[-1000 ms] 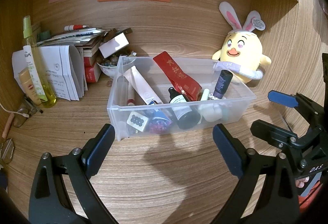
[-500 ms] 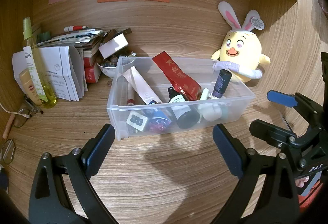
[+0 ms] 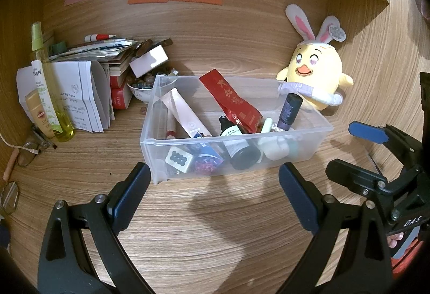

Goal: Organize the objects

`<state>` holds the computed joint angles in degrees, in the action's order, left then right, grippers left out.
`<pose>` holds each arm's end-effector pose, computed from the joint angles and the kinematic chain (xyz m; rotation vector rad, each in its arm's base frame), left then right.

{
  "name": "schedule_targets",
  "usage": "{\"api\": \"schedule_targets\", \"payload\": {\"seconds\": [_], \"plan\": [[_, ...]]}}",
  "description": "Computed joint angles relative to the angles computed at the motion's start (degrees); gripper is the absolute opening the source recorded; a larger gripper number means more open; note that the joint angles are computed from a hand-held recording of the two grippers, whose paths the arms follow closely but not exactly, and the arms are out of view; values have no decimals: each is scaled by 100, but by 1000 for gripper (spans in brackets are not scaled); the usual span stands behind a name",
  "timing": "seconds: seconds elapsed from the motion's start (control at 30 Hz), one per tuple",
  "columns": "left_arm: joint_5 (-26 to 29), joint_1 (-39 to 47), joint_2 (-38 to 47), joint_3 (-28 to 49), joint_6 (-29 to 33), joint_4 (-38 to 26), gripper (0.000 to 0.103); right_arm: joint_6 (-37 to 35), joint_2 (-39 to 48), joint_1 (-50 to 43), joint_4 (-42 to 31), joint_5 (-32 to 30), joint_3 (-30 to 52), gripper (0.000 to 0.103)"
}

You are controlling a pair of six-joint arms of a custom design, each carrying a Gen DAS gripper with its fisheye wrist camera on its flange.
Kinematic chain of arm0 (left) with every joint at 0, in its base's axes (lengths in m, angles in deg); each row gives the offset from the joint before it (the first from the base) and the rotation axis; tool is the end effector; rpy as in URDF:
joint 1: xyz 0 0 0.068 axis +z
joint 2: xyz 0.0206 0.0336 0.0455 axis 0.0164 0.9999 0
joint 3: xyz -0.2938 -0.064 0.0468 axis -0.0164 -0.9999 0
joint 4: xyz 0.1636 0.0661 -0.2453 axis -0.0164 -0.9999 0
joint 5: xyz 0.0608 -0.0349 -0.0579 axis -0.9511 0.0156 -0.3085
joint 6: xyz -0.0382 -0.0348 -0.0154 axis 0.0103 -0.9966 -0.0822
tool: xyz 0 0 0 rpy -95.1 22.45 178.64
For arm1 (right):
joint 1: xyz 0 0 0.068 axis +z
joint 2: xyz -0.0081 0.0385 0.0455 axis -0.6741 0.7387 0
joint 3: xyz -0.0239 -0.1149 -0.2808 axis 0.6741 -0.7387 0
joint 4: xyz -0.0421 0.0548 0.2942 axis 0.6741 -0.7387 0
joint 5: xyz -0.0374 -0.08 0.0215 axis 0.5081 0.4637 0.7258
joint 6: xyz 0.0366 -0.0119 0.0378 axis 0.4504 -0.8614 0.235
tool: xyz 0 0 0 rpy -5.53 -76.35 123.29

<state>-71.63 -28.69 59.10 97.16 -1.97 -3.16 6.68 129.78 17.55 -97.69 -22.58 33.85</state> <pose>0.2355 -0.1434 0.2302 0.7477 2.1201 -0.5180 0.1280 0.1690 0.2477 0.0868 2.1728 -0.0252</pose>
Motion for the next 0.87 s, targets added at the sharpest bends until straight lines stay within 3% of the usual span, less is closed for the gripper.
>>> {"api": "schedule_targets", "payload": {"seconds": [0.87], "plan": [[173,-15,0,43,2,-193,98,149,-7,35,-42,-5,-14,102]]}}
